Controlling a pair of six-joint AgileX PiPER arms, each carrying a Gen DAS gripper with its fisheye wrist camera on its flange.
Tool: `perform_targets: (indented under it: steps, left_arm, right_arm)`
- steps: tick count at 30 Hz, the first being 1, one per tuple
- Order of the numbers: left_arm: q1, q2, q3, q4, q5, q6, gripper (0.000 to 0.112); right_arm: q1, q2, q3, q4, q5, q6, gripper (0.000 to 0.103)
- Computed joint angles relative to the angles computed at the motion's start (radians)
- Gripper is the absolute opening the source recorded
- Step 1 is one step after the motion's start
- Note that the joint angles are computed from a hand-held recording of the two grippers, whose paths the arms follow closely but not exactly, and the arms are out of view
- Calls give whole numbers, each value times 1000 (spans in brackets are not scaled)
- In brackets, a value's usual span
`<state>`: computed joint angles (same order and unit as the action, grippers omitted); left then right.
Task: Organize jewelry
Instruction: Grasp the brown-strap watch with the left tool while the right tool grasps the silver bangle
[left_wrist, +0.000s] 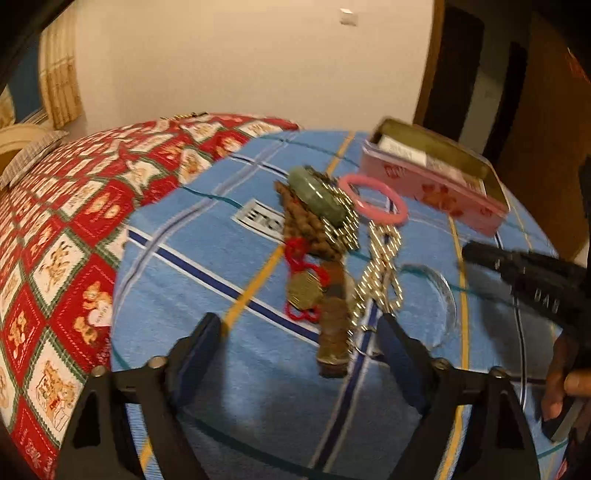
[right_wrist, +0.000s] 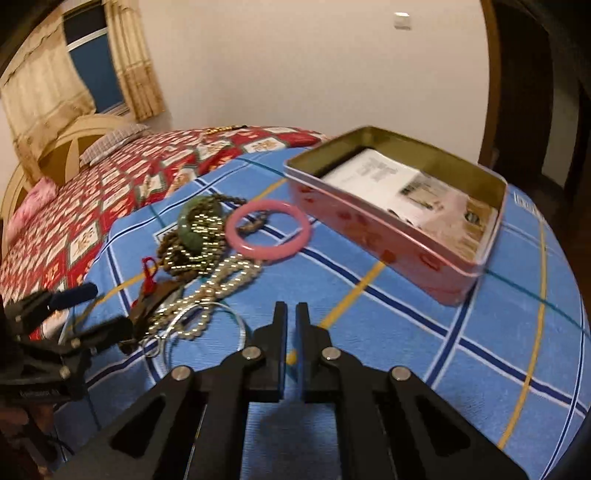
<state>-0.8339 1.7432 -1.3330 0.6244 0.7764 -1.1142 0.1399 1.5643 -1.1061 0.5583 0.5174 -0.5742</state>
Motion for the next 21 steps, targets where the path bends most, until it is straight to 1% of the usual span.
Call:
perform_targets:
  steps: [1, 2, 3, 4, 5, 6, 7, 8, 9, 10, 12, 15, 19, 21]
  left_arm:
    - [3, 11, -10, -30, 1, 28, 68]
    - [0, 24, -22, -37, 15, 39, 67]
    - [-5, 35, -36, -35, 33, 45, 67]
    - [-9, 42, -47, -29, 45, 50, 58]
    - [-5, 41, -46, -36, 37, 60, 52]
    - [0, 34, -38, -43, 21, 66, 40]
    - [6, 27, -29, -49, 8, 68, 29]
    - [13, 18, -15, -47, -3, 60, 25]
    - [17, 10, -2, -49, -19, 56, 22]
    - [26, -6, 23, -56, -49, 55, 18]
    - [25, -23, 45, -41, -63, 36, 18]
    - [8, -76, 91, 23, -98, -3, 18]
    - [3, -129, 114, 57, -94, -6, 18]
    - [16, -169, 137, 50, -123, -5, 18]
  right_arm:
    - [-3, -4, 4, -9, 0, 10, 6]
    - [-18, -3, 3, 23, 14, -14, 6]
    - [-33, -8, 10, 86, 33, -68, 8]
    - [-55, -14, 14, 166, 77, -134, 11]
    - [-65, -17, 18, 205, 94, -169, 12]
    - [-67, -22, 20, 219, 105, -181, 15]
    - [-58, -24, 20, 216, 110, -177, 31]
    - [-54, -23, 19, 214, 113, -173, 61]
    - [-50, -27, 23, 223, 112, -176, 75]
    - [-50, -31, 33, 260, 107, -206, 86]
    - [-57, -40, 42, 305, 127, -254, 86]
    - [-45, -30, 26, 302, 160, -272, 86]
    - [36, -16, 18, 188, 130, -225, 86]
    - [67, -3, 11, 154, 121, -206, 86]
